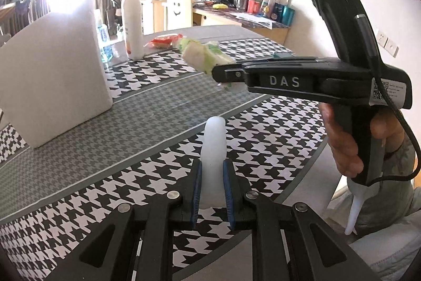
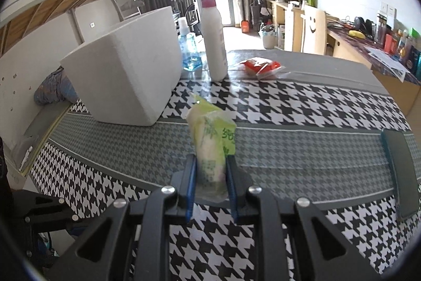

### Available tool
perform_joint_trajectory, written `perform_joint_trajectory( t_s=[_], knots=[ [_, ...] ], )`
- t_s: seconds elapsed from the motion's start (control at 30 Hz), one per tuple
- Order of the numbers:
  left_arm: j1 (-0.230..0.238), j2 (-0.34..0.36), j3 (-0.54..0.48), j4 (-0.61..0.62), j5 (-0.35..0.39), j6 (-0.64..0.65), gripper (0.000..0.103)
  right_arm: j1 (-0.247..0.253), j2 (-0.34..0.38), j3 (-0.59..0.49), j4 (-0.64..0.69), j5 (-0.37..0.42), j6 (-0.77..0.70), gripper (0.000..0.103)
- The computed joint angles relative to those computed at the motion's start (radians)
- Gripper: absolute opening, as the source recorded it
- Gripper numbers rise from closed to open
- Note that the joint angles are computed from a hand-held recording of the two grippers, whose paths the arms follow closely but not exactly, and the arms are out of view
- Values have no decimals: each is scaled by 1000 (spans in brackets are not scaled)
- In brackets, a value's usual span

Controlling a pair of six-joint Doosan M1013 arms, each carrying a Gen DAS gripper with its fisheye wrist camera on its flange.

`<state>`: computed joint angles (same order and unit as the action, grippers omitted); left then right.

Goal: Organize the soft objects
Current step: 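Lift the foam stick with the left gripper while the right gripper lifts the wipe pack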

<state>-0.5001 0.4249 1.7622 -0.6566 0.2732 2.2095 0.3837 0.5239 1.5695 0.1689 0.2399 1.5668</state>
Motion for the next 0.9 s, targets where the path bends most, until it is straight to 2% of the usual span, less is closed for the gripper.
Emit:
perform_joint_trajectory(
  t_s=[0.3,0.53,0.9],
  knots=[
    [2,-20,10,42,-23,-47,17,-1,-23,34,-31,-35,49,25],
    [-3,-26,10,119,-41,-130,17,-2,-39,57,-80,-66,104,25],
    [-11,-28,6,170,-56,-177,17,3,-56,80,-203,-94,240,25]
  ],
)
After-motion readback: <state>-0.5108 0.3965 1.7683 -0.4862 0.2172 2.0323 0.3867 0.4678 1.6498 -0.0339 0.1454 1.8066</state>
